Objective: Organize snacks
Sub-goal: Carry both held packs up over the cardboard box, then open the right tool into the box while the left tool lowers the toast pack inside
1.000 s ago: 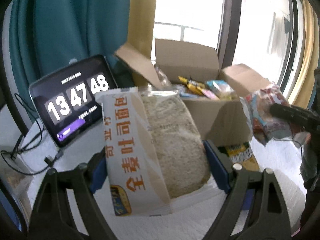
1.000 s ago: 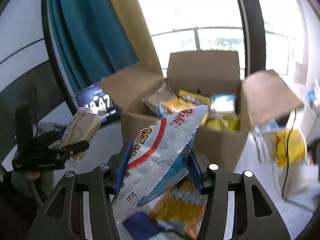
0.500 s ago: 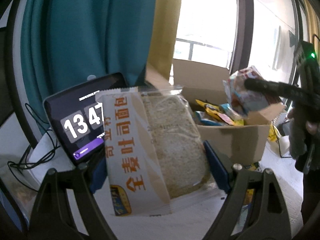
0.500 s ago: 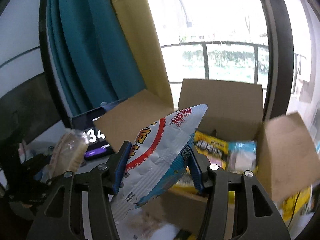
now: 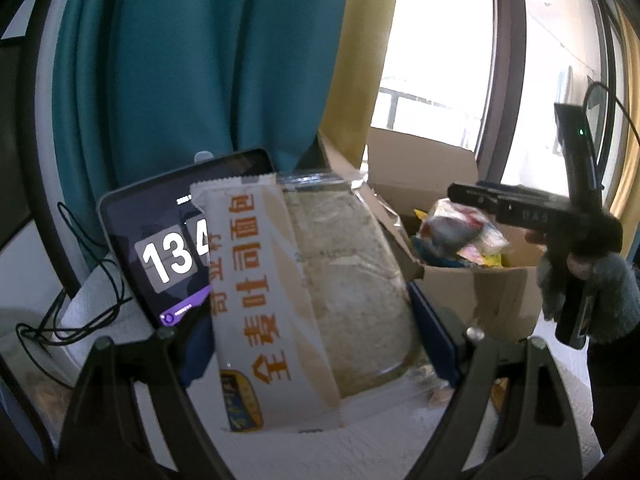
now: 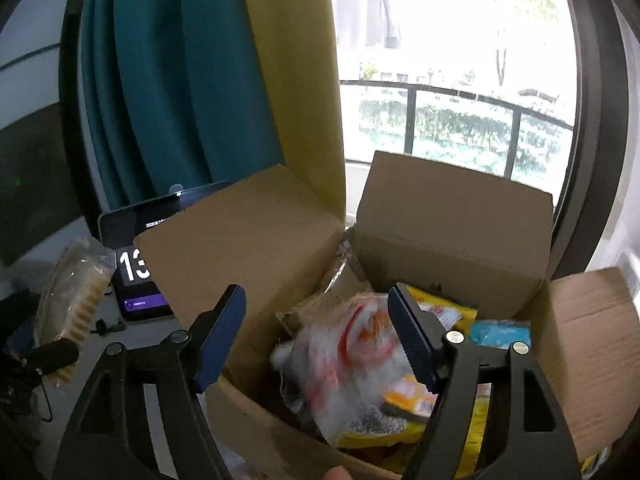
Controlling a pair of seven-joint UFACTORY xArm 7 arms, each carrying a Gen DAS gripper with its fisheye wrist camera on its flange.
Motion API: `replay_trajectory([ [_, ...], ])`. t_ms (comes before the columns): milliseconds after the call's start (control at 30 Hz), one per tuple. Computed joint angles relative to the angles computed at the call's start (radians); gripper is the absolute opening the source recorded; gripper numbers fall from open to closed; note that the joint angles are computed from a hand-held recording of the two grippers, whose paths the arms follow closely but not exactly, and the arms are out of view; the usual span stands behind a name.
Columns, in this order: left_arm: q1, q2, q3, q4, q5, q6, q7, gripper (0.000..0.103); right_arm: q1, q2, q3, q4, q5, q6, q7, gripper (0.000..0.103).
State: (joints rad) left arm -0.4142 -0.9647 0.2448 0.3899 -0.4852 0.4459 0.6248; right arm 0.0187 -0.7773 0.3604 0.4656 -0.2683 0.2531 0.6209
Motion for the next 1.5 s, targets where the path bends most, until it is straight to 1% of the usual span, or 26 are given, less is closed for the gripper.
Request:
replay_trajectory([
  [33, -0.002, -0.001, 0.000, -0.001, 0.000, -0.001, 0.000, 0.087, -0.013, -0.009, 0.009, -0.002, -0.004, 0.020, 0.007, 0.076],
  [67, -0.003, -0.005, -0.003, -0.006, -0.001, -0.003, -0.001, 0.087, -0.021, -0.011, 0.019, 0.000, -0.008, 0.035, 0.016, 0.074],
  [100, -0.003, -0.007, -0.004, -0.006, 0.000, -0.002, -0.002, 0.087, -0.018, -0.007, 0.009, -0.005, -0.007, 0.049, 0.013, 0.064],
  [133, -0.004, -0.009, -0.003, -0.005, 0.001, 0.000, -0.002, 0.087, -0.011, 0.001, -0.001, -0.006, -0.004, 0.063, 0.011, 0.057],
  [167, -0.005, -0.009, -0.002, -0.003, 0.001, 0.001, -0.002, 0.087, -0.011, 0.005, -0.002, -0.008, -0.006, 0.068, 0.015, 0.046],
  [200, -0.006, -0.010, -0.003, -0.002, 0.001, 0.001, -0.003, 0.087, -0.010, 0.010, -0.003, -0.013, -0.009, 0.066, 0.017, 0.042],
  [267, -0.008, -0.017, -0.006, 0.001, 0.001, 0.005, -0.008, 0.087, 0.017, 0.050, -0.020, -0.010, -0.003, 0.069, 0.001, 0.036],
  [300, -0.009, -0.024, -0.010, 0.001, 0.000, 0.007, -0.011, 0.087, 0.034, 0.074, -0.033, -0.008, 0.004, 0.070, -0.009, 0.036],
  [367, -0.016, -0.031, -0.015, 0.005, 0.002, 0.009, -0.013, 0.087, 0.023, 0.104, -0.017, -0.007, -0.005, 0.079, 0.009, 0.036],
  [400, -0.019, -0.033, -0.020, 0.007, 0.003, 0.010, -0.015, 0.087, 0.025, 0.107, -0.023, -0.012, -0.008, 0.075, 0.011, 0.037],
  [467, -0.028, -0.035, -0.033, 0.011, 0.006, 0.008, -0.021, 0.087, 0.050, 0.106, -0.054, -0.015, 0.005, 0.071, 0.000, 0.037],
  [533, -0.044, -0.028, -0.047, 0.019, 0.008, 0.004, -0.027, 0.087, 0.092, 0.083, -0.106, -0.036, 0.040, 0.060, -0.023, 0.037],
  [567, -0.055, -0.019, -0.055, 0.025, 0.008, -0.002, -0.031, 0.087, 0.099, 0.066, -0.115, -0.047, 0.051, 0.059, -0.028, 0.037],
  [633, -0.074, -0.002, -0.070, 0.038, 0.008, -0.011, -0.040, 0.087, 0.084, 0.002, -0.106, -0.073, 0.054, 0.071, -0.019, 0.037],
  [700, -0.103, 0.021, -0.087, 0.053, 0.006, -0.026, -0.047, 0.087, 0.089, -0.068, -0.120, -0.103, 0.066, 0.084, -0.027, 0.037],
  [867, -0.168, 0.102, -0.126, 0.095, 0.007, -0.068, -0.070, 0.088, 0.109, -0.278, -0.156, -0.163, 0.096, 0.178, -0.070, 0.039],
  [933, -0.198, 0.156, -0.137, 0.120, 0.004, -0.092, -0.076, 0.088, 0.112, -0.345, -0.167, -0.177, 0.106, 0.211, -0.090, 0.039],
  [1000, -0.209, 0.222, -0.158, 0.151, 0.005, -0.107, -0.099, 0.088, 0.112, -0.431, -0.180, -0.196, 0.115, 0.251, -0.112, 0.039],
  [1067, -0.233, 0.264, -0.161, 0.176, -0.007, -0.114, -0.107, 0.088, 0.107, -0.502, -0.193, -0.215, 0.124, 0.281, -0.133, 0.039],
  [1167, -0.256, 0.321, -0.184, 0.210, -0.017, -0.136, -0.120, 0.088, 0.087, -0.607, -0.215, -0.231, 0.133, 0.334, -0.167, 0.039],
  [1233, -0.281, 0.364, -0.196, 0.241, -0.026, -0.149, -0.120, 0.088, 0.069, -0.658, -0.233, -0.236, 0.137, 0.360, -0.194, 0.040],
  [1400, -0.337, 0.473, -0.228, 0.323, -0.050, -0.193, -0.106, 0.088, 0.022, -0.717, -0.274, -0.252, 0.158, 0.377, -0.246, 0.040],
  [1433, -0.344, 0.506, -0.234, 0.349, -0.056, -0.197, -0.106, 0.088, 0.011, -0.727, -0.286, -0.256, 0.162, 0.378, -0.256, 0.040],
  [1500, -0.342, 0.566, -0.257, 0.398, -0.063, -0.191, -0.113, 0.089, -0.002, -0.736, -0.280, -0.260, 0.177, 0.382, -0.258, 0.040],
])
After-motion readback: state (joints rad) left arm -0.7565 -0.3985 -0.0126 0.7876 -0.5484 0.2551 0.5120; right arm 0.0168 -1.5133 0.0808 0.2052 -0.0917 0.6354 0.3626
